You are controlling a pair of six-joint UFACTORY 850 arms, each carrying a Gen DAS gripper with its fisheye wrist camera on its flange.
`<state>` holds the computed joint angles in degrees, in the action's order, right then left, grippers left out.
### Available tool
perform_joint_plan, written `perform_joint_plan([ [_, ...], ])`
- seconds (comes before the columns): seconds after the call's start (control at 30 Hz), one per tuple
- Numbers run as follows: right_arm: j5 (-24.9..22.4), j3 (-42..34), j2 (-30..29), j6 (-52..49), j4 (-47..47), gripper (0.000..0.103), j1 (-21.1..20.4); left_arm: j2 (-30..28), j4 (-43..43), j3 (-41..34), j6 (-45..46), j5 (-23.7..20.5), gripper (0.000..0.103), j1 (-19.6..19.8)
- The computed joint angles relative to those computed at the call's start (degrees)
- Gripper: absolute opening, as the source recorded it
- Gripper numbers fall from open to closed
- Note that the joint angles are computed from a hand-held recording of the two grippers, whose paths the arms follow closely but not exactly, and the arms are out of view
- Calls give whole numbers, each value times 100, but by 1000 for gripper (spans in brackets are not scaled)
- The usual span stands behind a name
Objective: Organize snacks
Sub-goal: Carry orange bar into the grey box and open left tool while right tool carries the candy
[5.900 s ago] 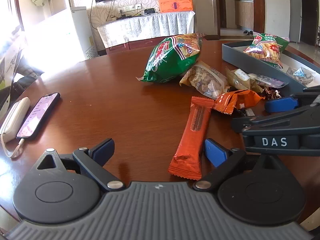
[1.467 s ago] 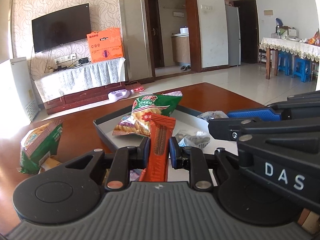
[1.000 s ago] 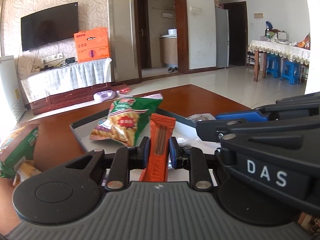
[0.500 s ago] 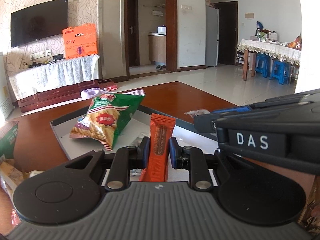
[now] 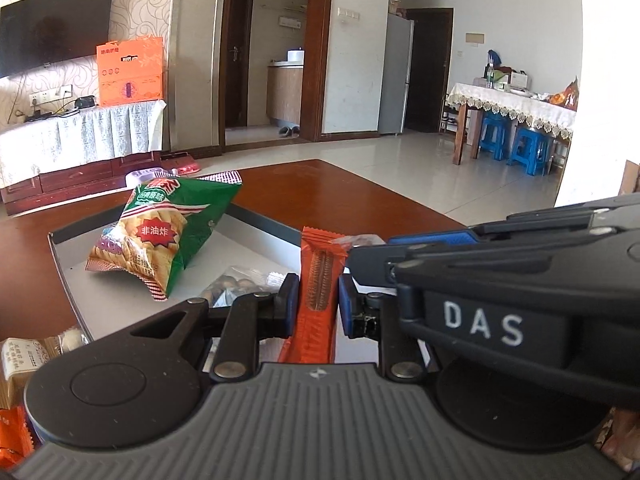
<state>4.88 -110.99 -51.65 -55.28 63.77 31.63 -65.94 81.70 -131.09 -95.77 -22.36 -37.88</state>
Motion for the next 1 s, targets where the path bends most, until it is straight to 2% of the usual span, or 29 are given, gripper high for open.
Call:
perform_joint_plan([
  [0.37, -86, -41, -30, -501, 482, 21, -11, -32, -530, -92, 505, -331, 27, -27],
  [0.53, -97, -60, -41, -1047, 987, 21, -6, 3, -461, -31, 549, -371, 49, -44],
  [0.63, -102, -48, -33, -705, 652, 21, -10, 24, -414, 8, 519, -344, 51, -43],
  [0.77, -119, -47, -35, -951, 867, 21, -18, 46, -396, 47, 488, -364, 54, -50],
  [0.83, -131, -56, -39, -1023, 947, 21, -18, 69, -329, 90, 431, -375, 60, -58],
  [1.0, -152, -83, -57, -1352, 1265, 21, -13, 128, -256, 201, 320, -385, 68, -73],
])
